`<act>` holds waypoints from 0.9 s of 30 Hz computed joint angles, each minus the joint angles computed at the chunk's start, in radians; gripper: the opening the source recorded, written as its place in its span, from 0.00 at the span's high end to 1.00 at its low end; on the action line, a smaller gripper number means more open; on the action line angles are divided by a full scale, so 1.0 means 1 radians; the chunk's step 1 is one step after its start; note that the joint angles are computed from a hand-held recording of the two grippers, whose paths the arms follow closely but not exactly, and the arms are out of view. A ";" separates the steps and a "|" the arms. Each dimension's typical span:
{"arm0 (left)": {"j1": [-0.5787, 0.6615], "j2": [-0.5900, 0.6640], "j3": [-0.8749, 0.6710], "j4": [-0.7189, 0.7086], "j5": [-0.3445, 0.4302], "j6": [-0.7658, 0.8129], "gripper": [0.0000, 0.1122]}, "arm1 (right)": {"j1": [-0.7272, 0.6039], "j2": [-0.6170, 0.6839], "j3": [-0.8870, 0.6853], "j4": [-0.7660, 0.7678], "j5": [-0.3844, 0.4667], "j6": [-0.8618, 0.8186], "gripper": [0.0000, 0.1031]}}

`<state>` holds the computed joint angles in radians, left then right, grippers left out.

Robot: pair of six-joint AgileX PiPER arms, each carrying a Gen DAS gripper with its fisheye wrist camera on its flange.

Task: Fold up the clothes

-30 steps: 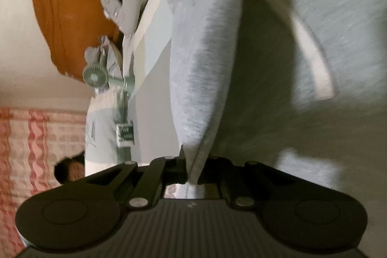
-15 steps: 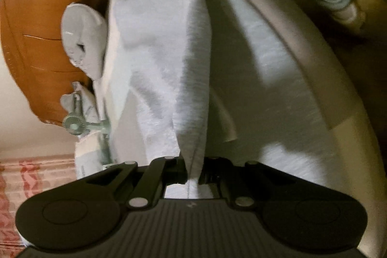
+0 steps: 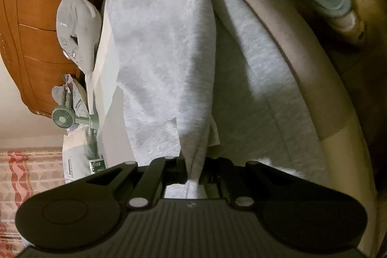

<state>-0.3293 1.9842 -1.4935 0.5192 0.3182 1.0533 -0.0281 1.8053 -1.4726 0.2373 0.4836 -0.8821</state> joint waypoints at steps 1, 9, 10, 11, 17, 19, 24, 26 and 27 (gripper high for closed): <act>0.001 -0.001 0.001 -0.008 0.002 0.004 0.96 | -0.038 0.030 -0.066 0.100 0.100 0.019 0.53; 0.007 -0.024 0.058 0.036 -0.039 -0.061 0.89 | -0.250 0.304 -0.394 0.665 0.561 0.304 0.35; 0.008 -0.024 0.060 0.035 -0.042 -0.062 0.89 | -0.260 0.333 -0.410 0.701 0.571 0.341 0.35; 0.009 -0.025 0.063 0.035 -0.046 -0.066 0.89 | -0.269 0.358 -0.421 0.736 0.569 0.374 0.35; 0.016 -0.032 0.082 0.032 -0.069 -0.074 0.90 | -0.278 0.424 -0.431 0.867 0.456 0.441 0.39; 0.017 -0.037 0.082 0.004 -0.063 -0.051 0.91 | -0.243 0.404 -0.426 0.767 0.387 0.449 0.72; 0.012 -0.085 0.122 0.096 -0.105 -0.089 0.96 | -0.182 0.321 -0.375 0.589 0.229 0.405 0.77; 0.008 -0.101 0.126 0.071 -0.104 -0.056 0.96 | -0.178 0.320 -0.406 0.554 0.230 0.402 0.77; 0.007 -0.106 0.128 0.046 -0.107 -0.038 0.96 | -0.181 0.330 -0.432 0.523 0.247 0.424 0.77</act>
<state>-0.3223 1.8781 -1.3654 0.5653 0.2115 1.0149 -0.2086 2.1351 -1.9043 0.7599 0.7307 -0.4579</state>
